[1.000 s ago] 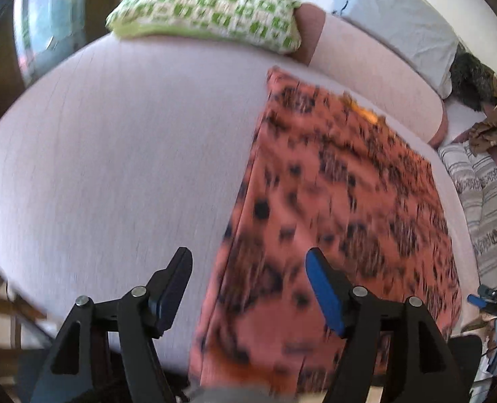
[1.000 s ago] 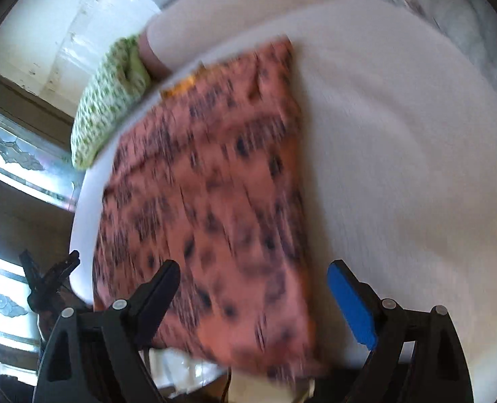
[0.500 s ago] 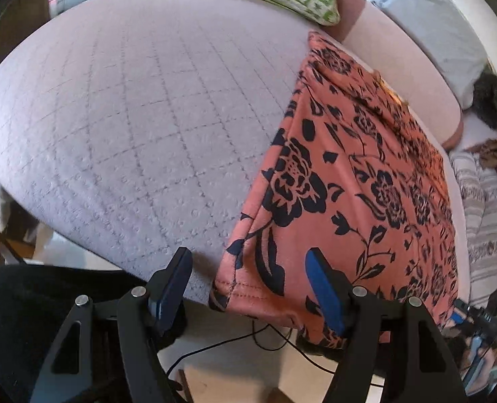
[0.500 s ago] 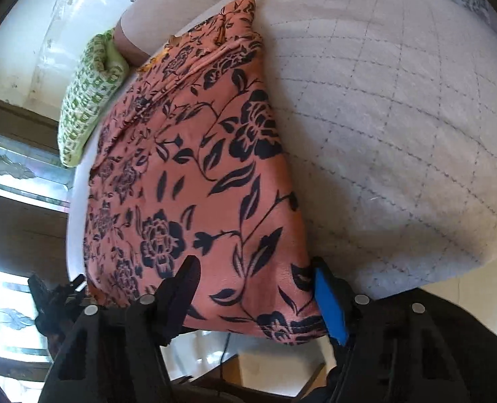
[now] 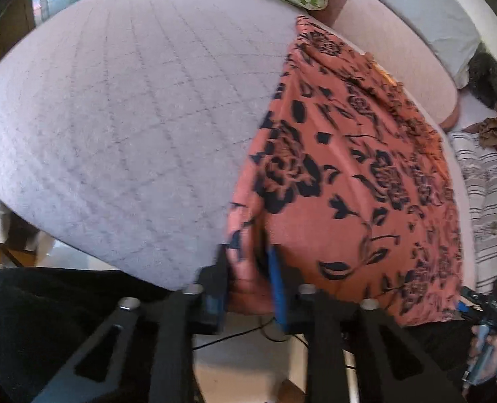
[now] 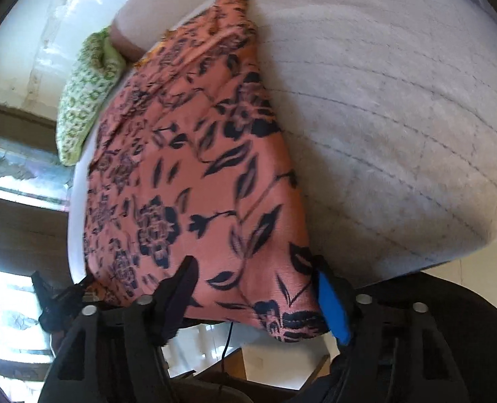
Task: Fold small clothes
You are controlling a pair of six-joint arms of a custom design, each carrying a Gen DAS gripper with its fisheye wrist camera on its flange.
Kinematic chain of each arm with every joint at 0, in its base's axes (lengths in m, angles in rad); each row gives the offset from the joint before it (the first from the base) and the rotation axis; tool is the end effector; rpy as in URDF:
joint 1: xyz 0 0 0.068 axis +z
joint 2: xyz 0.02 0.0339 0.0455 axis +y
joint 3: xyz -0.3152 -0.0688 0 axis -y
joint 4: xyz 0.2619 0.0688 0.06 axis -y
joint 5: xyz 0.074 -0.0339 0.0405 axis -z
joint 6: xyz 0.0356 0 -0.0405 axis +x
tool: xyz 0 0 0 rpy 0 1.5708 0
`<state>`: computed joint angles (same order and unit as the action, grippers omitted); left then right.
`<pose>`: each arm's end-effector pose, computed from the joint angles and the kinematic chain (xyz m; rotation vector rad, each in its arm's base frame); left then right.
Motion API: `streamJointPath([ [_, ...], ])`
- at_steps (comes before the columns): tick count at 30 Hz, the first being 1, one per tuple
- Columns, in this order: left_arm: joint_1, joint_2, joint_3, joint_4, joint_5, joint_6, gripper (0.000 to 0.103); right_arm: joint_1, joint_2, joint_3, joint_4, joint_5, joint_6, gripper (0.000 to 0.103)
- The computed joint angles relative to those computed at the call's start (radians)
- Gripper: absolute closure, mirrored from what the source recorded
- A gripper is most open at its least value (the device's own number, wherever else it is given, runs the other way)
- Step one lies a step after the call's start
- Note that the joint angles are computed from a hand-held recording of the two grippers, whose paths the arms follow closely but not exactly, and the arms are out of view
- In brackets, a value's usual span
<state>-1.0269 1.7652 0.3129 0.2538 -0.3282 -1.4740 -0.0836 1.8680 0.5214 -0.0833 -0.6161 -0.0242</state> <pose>0.1188 -0.1743 0.0695 -0.6796 2.6102 -0.3413 0.2444 0.0002 0.0708 0.0206 2.8383 0.8908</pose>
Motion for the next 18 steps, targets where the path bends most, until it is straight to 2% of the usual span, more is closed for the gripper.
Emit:
streamJointPath([
  [2, -0.008, 0.005, 0.032, -0.041, -0.009, 0.013, 0.061, 0.01, 0.006, 0.011, -0.01, 0.009, -0.004, 0.026],
  [4, -0.02, 0.032, 0.097, -0.158, -0.03, 0.028, 0.093, 0.014, 0.013, 0.022, -0.026, 0.01, -0.005, 0.028],
  [5, -0.021, 0.027, 0.09, -0.133, -0.022, 0.048, 0.096, 0.01, 0.016, 0.03, -0.046, 0.004, -0.012, 0.04],
  [6, -0.015, 0.015, 0.083, -0.119, -0.019, 0.05, 0.096, 0.0, 0.023, 0.041, -0.077, -0.002, -0.025, 0.075],
  [7, -0.013, 0.004, 0.078, -0.117, -0.021, 0.049, 0.096, -0.019, 0.042, 0.051, -0.098, -0.028, -0.029, 0.098],
  [11, 0.02, -0.035, 0.047, -0.075, 0.008, 0.064, 0.096, -0.064, 0.07, 0.07, -0.141, -0.1, -0.054, 0.097],
  [14, 0.06, -0.082, 0.025, -0.049, 0.043, 0.072, 0.096, -0.088, 0.058, 0.105, -0.215, -0.196, -0.081, 0.097],
  [17, 0.095, -0.216, 0.029, -0.115, 0.008, 0.132, 0.096, -0.109, 0.028, 0.158, -0.296, -0.315, -0.106, 0.097],
  [18, 0.139, -0.282, 0.04, -0.139, 0.007, 0.181, 0.096, -0.111, 0.02, 0.189, -0.315, -0.37, -0.101, 0.097],
])
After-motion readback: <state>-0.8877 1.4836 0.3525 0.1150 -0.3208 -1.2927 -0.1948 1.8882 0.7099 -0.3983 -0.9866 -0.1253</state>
